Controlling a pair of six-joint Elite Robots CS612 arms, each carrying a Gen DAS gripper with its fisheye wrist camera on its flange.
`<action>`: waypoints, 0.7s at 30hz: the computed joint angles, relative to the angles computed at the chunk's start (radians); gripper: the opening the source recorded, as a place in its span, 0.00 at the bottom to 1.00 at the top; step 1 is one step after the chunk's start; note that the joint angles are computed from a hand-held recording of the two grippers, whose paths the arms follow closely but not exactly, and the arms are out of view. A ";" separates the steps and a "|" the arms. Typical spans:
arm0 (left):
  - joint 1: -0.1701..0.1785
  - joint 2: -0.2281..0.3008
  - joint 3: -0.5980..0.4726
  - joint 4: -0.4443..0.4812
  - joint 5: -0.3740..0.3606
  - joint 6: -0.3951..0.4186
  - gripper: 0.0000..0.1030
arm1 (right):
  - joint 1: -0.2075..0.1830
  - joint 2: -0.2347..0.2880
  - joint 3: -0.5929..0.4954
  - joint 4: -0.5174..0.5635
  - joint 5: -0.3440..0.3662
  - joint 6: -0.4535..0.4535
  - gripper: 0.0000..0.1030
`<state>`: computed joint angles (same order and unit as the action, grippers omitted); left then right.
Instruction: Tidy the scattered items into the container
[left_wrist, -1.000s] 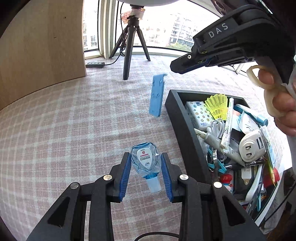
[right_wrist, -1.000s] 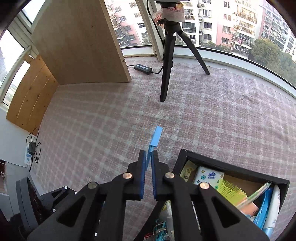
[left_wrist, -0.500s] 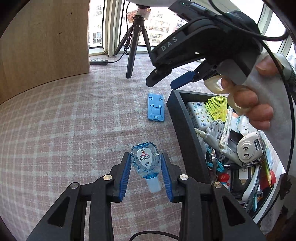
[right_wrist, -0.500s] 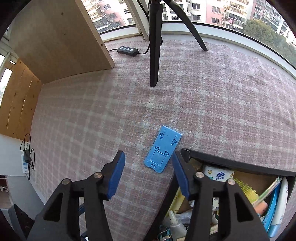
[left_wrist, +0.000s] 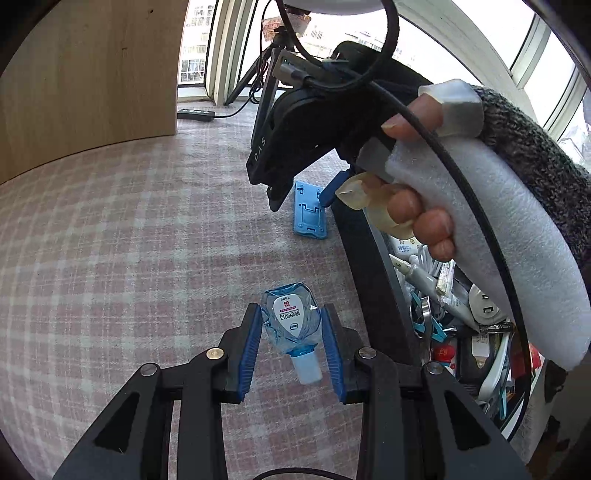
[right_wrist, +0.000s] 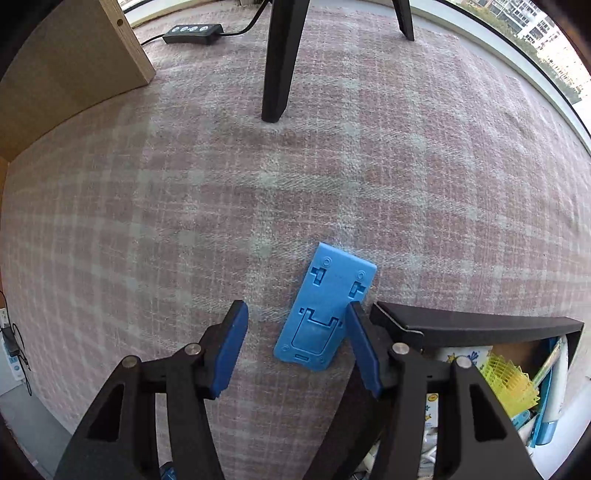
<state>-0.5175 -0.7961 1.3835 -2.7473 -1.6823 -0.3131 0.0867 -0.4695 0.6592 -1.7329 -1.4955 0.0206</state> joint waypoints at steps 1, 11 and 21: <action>0.002 0.000 0.001 -0.004 -0.002 -0.001 0.30 | -0.003 0.001 -0.002 0.003 0.010 0.005 0.52; 0.013 0.003 0.003 -0.028 -0.019 -0.008 0.30 | -0.051 -0.006 0.012 -0.007 0.063 0.081 0.45; 0.005 0.001 0.001 -0.016 -0.011 0.008 0.30 | -0.025 -0.003 0.025 -0.046 0.043 0.074 0.59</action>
